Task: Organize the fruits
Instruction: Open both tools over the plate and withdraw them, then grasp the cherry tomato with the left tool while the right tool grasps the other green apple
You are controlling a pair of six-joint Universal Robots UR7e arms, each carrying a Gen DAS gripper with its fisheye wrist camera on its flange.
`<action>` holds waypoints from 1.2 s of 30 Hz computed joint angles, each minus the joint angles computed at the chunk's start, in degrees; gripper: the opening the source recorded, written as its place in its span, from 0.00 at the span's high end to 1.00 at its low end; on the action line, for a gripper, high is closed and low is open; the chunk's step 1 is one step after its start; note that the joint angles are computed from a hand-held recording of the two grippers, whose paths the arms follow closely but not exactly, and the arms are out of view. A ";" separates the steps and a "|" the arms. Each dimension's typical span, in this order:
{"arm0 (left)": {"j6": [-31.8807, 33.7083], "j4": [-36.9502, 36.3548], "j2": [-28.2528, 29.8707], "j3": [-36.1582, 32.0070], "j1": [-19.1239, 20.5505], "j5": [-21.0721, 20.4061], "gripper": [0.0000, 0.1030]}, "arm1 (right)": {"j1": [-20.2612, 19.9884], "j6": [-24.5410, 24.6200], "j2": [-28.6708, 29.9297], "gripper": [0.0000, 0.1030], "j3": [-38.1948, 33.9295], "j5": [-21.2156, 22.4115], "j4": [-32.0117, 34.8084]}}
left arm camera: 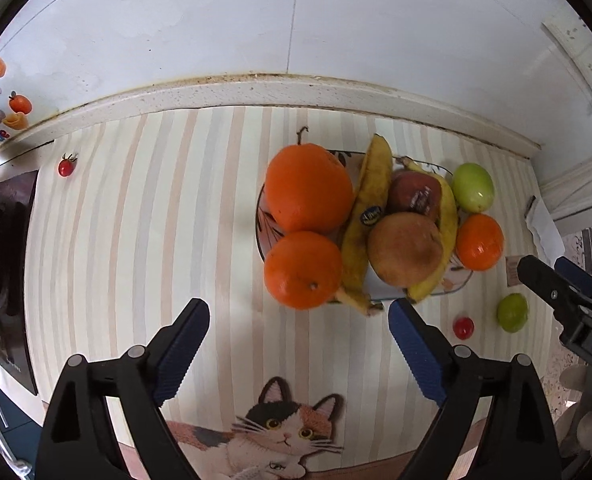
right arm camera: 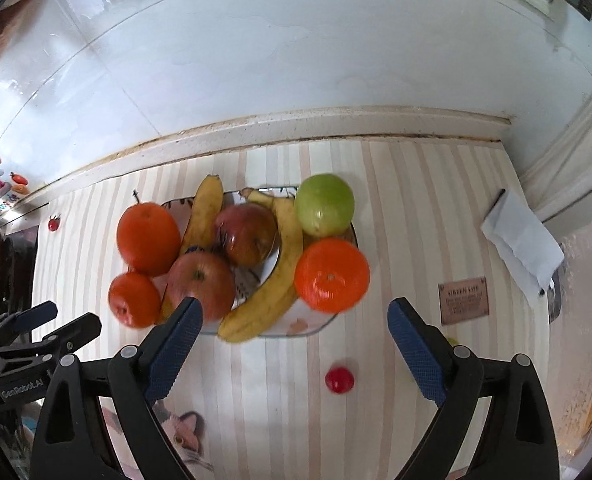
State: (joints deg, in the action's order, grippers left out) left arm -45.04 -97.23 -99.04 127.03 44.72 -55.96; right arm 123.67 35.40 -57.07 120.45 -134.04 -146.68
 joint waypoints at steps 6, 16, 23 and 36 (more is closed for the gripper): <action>-3.61 3.21 -3.59 1.30 -5.23 -0.15 0.11 | 3.64 2.66 -3.08 0.07 2.59 -1.63 0.28; -14.90 15.18 -11.13 1.86 -18.30 1.64 0.11 | 12.08 7.68 -8.01 0.07 5.16 -4.87 3.73; -21.55 22.99 -14.39 0.86 -26.19 1.92 0.11 | 17.23 10.86 -10.15 0.07 5.22 -6.15 6.65; -32.52 33.87 -18.06 -0.91 -35.67 1.13 0.11 | 22.54 13.82 -12.86 0.07 5.22 -5.11 7.54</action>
